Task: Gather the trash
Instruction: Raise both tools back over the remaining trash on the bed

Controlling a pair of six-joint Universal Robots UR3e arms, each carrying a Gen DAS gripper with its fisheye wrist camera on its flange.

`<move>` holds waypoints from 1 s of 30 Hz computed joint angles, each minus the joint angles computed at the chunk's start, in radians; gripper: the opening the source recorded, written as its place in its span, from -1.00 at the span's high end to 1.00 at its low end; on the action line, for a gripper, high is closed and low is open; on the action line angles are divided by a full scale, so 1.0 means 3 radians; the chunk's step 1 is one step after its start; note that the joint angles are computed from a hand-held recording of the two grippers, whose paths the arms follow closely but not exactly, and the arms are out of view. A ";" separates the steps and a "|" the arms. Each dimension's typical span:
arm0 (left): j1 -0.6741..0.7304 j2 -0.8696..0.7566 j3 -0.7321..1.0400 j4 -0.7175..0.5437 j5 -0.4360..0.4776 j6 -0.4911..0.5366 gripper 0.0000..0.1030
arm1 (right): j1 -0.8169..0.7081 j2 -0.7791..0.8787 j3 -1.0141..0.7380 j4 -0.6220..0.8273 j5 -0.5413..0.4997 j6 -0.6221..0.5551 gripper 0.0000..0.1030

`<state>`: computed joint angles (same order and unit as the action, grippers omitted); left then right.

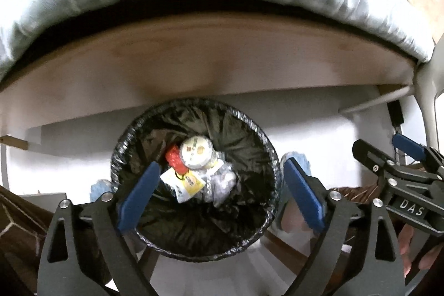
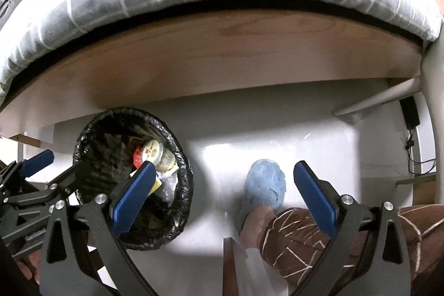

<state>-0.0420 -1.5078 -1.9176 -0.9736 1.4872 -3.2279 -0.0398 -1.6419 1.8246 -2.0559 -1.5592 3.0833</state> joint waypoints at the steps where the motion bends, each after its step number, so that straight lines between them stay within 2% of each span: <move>1: -0.0013 0.0042 -0.0004 0.0017 0.0040 0.0000 -0.81 | 0.0009 -0.0002 -0.0018 0.0003 0.0006 -0.0007 -0.86; 5: 0.0005 0.0192 0.0002 -0.0008 0.0089 0.0028 -0.89 | 0.0067 -0.0017 -0.0138 0.0048 0.0039 -0.0007 -0.86; 10: 0.0048 0.0365 0.0015 -0.0077 0.0182 0.0082 -0.89 | 0.0071 -0.0073 -0.0256 0.0088 0.0126 0.0000 -0.86; 20: 0.0474 0.0778 0.0329 -0.0586 0.0003 0.0241 -0.89 | 0.0058 -0.0097 -0.0726 0.0298 0.0263 0.0013 -0.86; 30: 0.1114 0.0936 0.0967 -0.1072 -0.0337 0.0607 -0.89 | 0.0321 0.0231 -0.1666 0.0546 0.0230 0.0108 -0.86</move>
